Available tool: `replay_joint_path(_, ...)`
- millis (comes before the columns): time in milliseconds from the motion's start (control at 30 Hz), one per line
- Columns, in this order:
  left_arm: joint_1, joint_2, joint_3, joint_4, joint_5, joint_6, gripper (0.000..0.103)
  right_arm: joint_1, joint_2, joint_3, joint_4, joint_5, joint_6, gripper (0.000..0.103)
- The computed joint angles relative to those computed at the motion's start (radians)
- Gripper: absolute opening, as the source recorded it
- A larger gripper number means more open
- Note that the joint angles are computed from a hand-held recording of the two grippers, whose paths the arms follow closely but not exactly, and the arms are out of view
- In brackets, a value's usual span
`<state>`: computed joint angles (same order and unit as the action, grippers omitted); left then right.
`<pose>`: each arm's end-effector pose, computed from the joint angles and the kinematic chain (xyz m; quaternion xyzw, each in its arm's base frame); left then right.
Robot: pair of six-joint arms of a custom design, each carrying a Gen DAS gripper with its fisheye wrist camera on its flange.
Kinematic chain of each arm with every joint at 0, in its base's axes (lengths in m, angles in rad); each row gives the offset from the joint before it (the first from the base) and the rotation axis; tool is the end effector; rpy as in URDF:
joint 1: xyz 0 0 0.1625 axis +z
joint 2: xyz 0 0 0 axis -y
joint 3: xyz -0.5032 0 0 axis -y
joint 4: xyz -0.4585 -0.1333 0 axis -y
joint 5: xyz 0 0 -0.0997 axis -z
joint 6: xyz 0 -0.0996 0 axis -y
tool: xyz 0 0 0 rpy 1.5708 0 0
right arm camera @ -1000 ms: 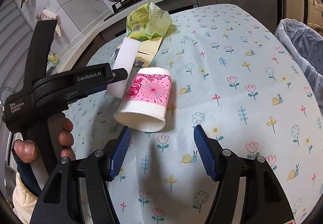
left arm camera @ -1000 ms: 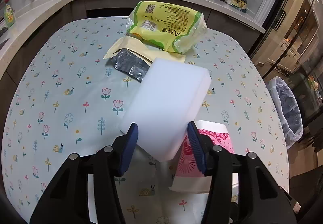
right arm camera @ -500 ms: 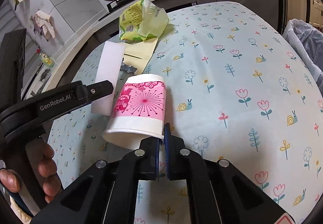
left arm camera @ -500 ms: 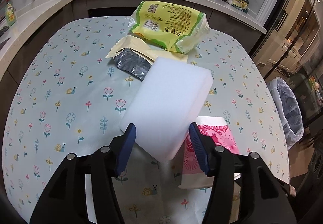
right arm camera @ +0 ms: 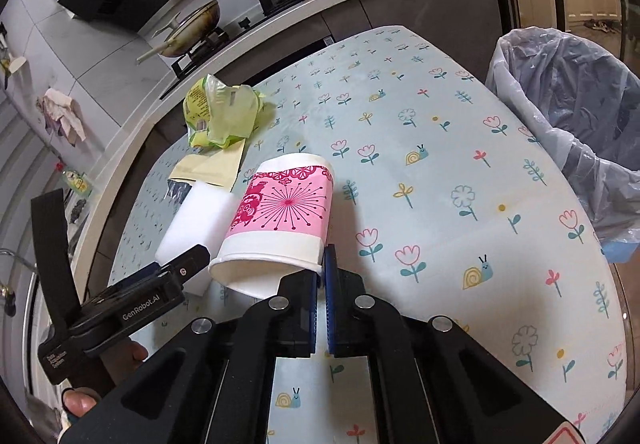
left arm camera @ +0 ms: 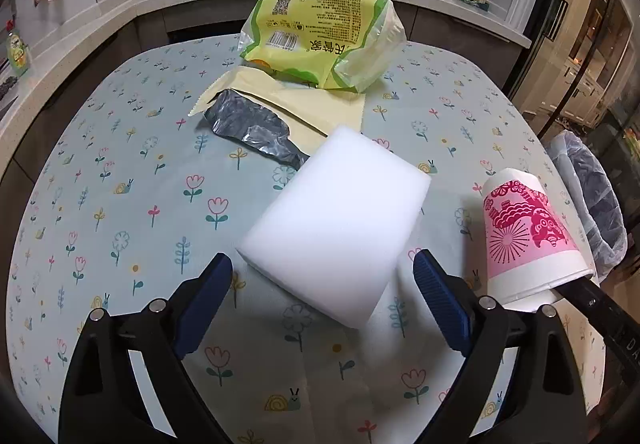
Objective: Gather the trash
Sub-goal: 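Carry the white sponge and pink cup over the bin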
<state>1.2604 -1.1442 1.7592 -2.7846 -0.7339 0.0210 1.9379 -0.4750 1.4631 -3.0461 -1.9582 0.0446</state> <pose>-0.0173 -0.7324 0.3572 0.0258 0.8809 -0.3227 0.3453 0.3876 -0.7414 -0.0250 0.1071 -0.9474 0.2699 0.1345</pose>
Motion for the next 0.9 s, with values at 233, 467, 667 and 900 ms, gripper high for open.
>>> replay_joint_path(233,0.039,-0.018,0.008,-0.075,-0.090,0.152,0.094,-0.001,0.000,-0.002,0.005,0.016,-0.004,0.004)
replay_joint_path(467,0.066,-0.026,0.007,-0.069,-0.201,0.301,0.096,0.000,0.010,-0.013,0.023,0.013,0.008,0.004)
replay_joint_path(667,0.071,-0.014,-0.004,-0.041,-0.191,0.293,0.092,0.004,0.017,-0.027,0.027,0.009,0.006,0.004)
replay_joint_path(900,0.051,-0.021,0.020,-0.073,-0.172,0.270,0.070,0.004,0.014,-0.024,0.019,0.010,0.004,0.004)
